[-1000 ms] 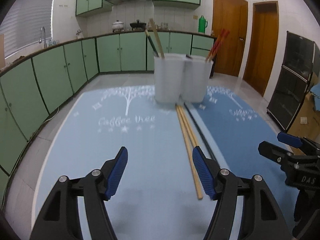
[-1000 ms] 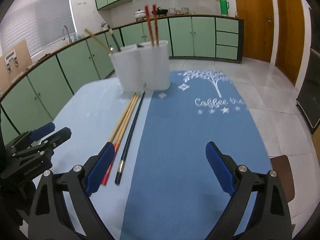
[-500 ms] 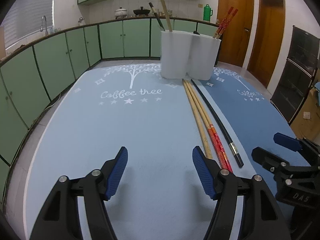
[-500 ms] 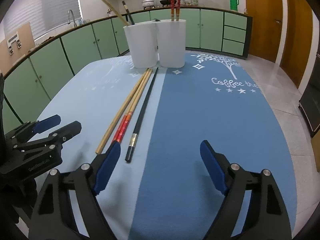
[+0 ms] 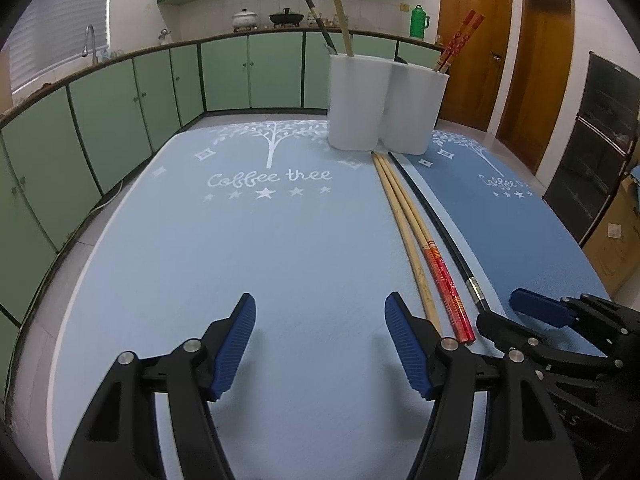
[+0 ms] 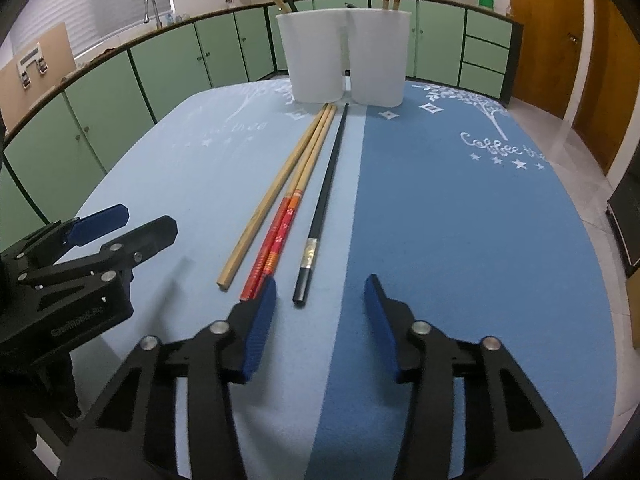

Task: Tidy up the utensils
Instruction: 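Move both open tools back down toward the remaining chopsticks, then grasp the black chopstick with the right tool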

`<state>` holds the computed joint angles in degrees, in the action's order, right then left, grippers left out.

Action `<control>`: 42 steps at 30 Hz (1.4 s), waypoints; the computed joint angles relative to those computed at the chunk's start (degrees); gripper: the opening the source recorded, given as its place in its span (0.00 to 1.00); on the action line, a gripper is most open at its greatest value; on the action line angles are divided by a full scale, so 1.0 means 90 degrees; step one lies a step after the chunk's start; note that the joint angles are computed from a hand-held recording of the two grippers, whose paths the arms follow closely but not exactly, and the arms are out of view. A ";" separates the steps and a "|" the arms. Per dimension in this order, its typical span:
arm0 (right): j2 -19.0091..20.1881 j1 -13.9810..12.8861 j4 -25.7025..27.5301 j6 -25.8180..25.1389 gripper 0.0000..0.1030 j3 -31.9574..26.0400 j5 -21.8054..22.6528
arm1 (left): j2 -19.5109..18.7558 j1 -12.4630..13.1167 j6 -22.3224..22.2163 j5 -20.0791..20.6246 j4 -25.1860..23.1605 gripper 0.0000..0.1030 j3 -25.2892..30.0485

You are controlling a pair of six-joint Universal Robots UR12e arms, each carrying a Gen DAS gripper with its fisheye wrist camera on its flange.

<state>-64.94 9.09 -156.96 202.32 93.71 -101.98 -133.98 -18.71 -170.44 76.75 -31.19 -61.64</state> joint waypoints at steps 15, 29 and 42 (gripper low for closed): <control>-0.0004 0.0001 0.0039 0.0059 0.06 0.0007 0.0022 | -0.0004 -0.0049 0.0111 0.0043 -0.0108 0.64 0.0020; -0.0304 -0.0152 -0.0042 0.0232 0.06 0.0421 -0.0144 | 0.0029 -0.0175 0.0290 -0.0083 -0.0364 0.65 -0.0014; -0.0340 -0.0232 -0.0160 0.0217 0.06 0.0510 0.0044 | -0.0048 -0.0306 0.0226 0.0247 -0.0637 0.51 0.0148</control>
<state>-68.00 7.00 -158.40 204.27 98.29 -101.59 -134.41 -21.47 -168.41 78.98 -36.92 -60.32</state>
